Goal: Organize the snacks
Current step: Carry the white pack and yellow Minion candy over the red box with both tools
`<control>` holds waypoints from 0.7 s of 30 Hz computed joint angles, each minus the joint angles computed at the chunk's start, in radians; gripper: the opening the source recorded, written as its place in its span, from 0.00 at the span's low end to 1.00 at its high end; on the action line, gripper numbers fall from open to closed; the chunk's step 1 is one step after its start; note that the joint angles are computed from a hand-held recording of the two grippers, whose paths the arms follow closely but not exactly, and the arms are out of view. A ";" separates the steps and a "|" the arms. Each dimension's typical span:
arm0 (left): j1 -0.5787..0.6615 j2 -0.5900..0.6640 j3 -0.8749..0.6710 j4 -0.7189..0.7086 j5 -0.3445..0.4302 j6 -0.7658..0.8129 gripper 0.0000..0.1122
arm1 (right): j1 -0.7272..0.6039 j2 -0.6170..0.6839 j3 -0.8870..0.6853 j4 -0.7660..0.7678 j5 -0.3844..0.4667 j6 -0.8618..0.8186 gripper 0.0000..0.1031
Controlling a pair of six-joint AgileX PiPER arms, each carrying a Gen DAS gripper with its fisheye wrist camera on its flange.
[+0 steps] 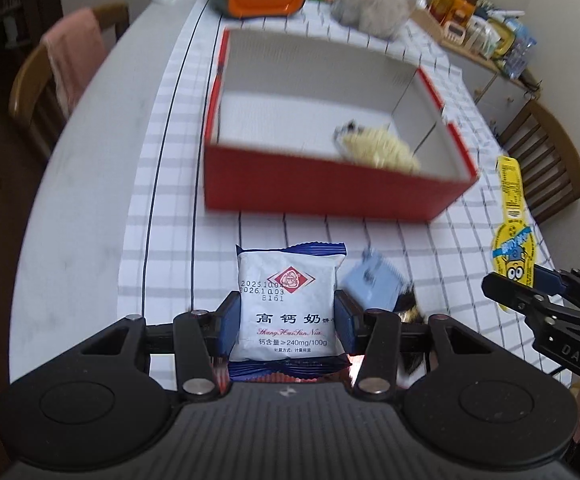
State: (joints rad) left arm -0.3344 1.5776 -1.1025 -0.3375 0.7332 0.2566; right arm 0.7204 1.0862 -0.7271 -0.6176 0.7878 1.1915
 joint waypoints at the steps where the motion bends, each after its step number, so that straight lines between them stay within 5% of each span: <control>1: -0.009 0.011 -0.027 0.011 0.000 -0.012 0.42 | -0.037 0.006 -0.012 0.017 -0.017 -0.047 0.40; 10: -0.102 0.154 -0.273 0.180 -0.011 -0.166 0.42 | -0.359 0.143 -0.174 0.268 -0.156 -0.503 0.40; 21: -0.155 0.393 -0.557 0.377 0.036 -0.287 0.42 | -0.552 0.409 -0.383 0.541 -0.191 -0.907 0.40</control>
State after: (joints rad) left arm -0.4892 1.9708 -1.6592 0.0400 0.7689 -0.0300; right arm 0.1689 1.4950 -1.1100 -0.0765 0.5966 0.2847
